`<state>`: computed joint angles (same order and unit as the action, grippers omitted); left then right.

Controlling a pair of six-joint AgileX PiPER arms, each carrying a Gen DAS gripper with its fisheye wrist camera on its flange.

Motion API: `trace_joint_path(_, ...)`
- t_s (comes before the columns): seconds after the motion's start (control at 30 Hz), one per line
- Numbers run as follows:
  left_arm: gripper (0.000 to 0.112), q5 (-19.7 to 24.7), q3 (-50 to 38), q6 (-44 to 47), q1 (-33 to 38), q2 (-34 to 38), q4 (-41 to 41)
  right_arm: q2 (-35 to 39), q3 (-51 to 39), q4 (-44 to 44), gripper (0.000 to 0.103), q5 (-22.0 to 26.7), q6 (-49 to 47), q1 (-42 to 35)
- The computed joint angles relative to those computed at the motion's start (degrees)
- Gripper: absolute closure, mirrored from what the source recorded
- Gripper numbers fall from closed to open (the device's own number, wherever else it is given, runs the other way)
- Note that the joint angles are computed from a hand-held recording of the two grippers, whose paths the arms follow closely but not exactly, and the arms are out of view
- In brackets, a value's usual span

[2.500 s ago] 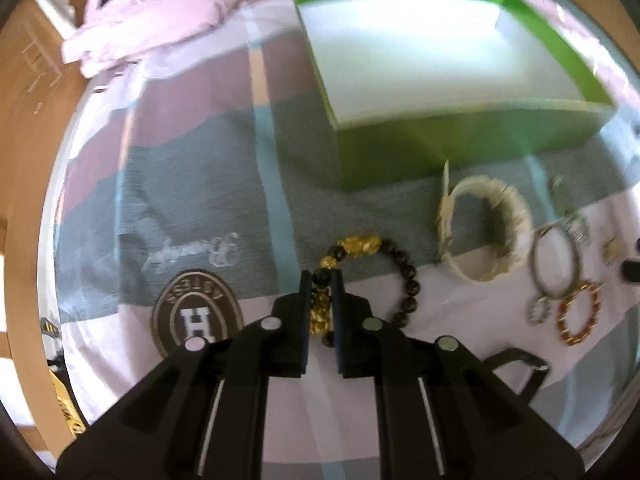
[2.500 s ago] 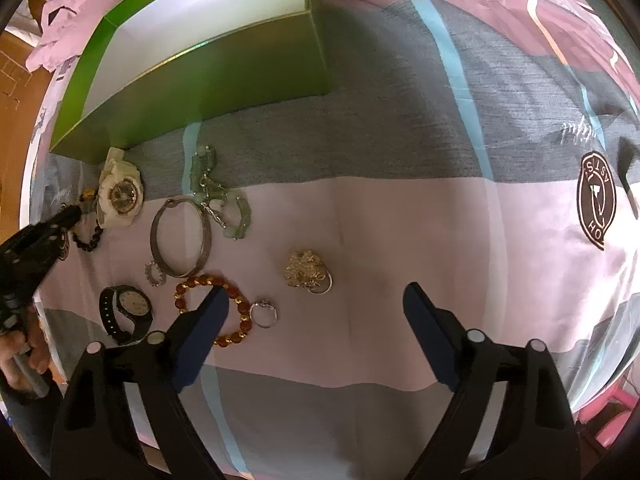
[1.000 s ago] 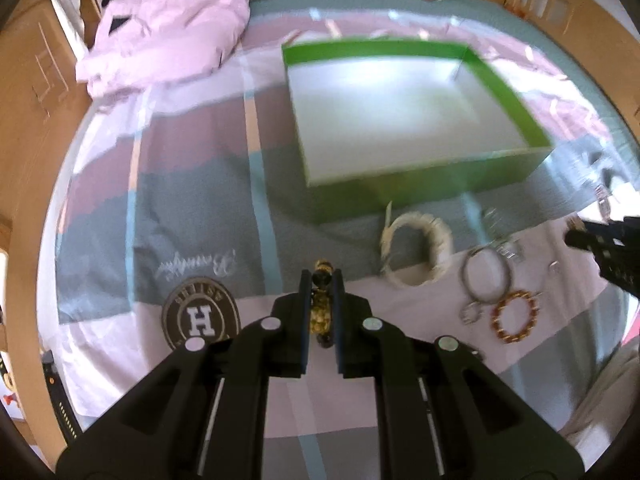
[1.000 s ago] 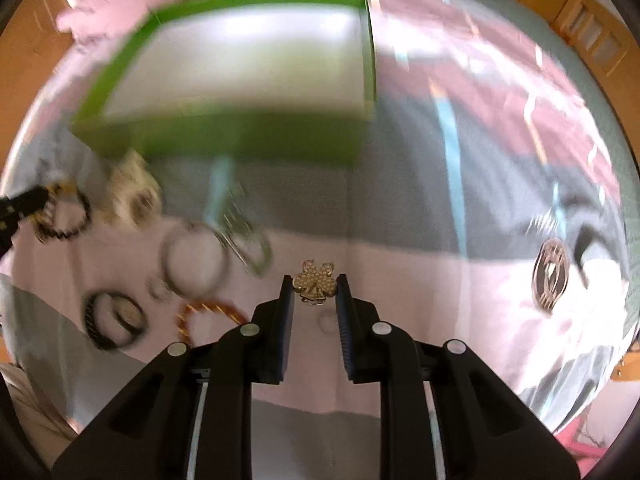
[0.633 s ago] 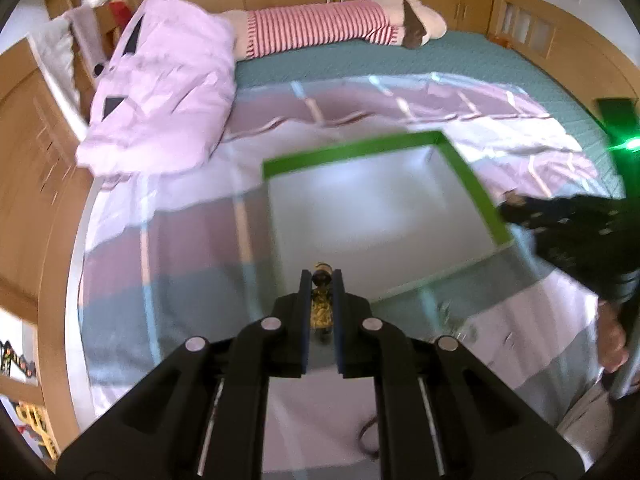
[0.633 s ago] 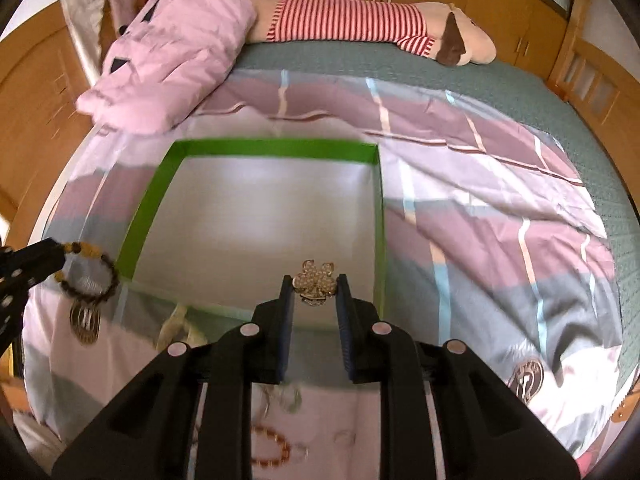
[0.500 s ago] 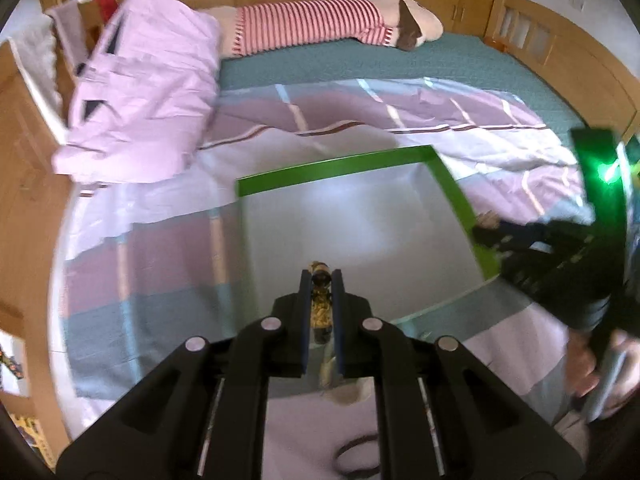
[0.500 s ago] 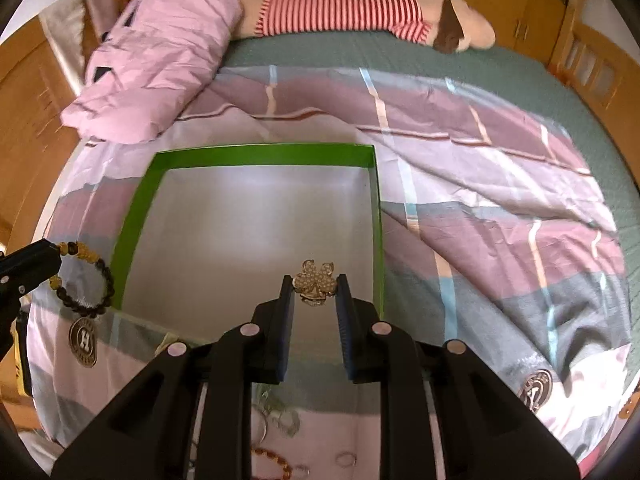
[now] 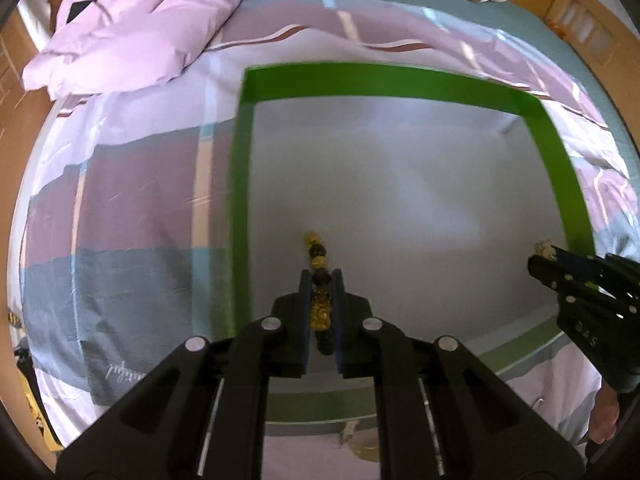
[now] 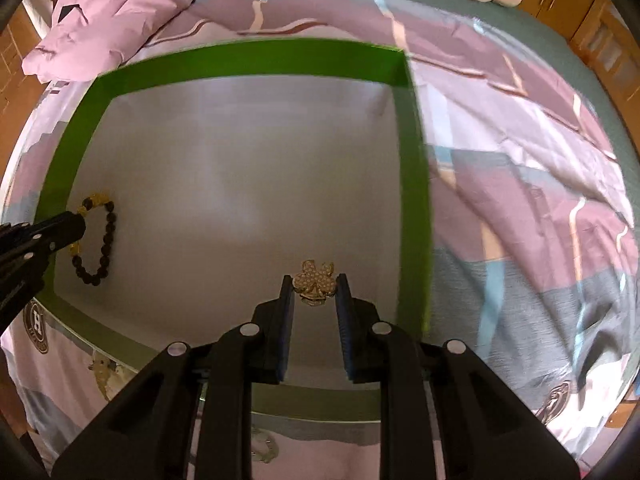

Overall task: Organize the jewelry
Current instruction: 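Carry the bracelet in the left tool while the right tool carries the flower ring over the green box, then open the left tool to drop the bracelet while the right tool releases the ring into the box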

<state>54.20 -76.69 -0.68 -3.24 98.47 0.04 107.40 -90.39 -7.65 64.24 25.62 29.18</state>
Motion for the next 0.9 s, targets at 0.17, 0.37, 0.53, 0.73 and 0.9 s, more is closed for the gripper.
trace_joint_path(0.17, 0.084, 1.52, 0.41, 5.14, 4.05, -1.08, -6.35, -0.03, -0.53, -2.48, 0.04, 0.32, 0.53, 2.45)
trace_joint_path(0.37, 0.029, 2.99, 2.54, 6.15, 3.67, -8.36, -8.66, -4.85, 0.24, -1.77, 0.024, 1.06, 2.27, 2.95)
trace_joint_path(0.53, 0.013, 3.44, 8.83, 7.36, 3.36, -19.87, -5.84, -13.34, 8.29, -0.71, 0.024, 0.12, 2.54, 2.97)
trace_joint_path(0.73, 0.012, 4.09, 21.48, 12.15, 7.36, -31.47, -7.18, -22.06, 24.05, 4.94, 0.024, -1.19, 2.69, 2.08)
trace_joint_path(0.9, 0.012, 4.45, 28.13, 13.02, 8.79, -34.75, -6.36, -25.71, 29.4, 12.79, 0.031, -2.93, -0.9, 0.54)
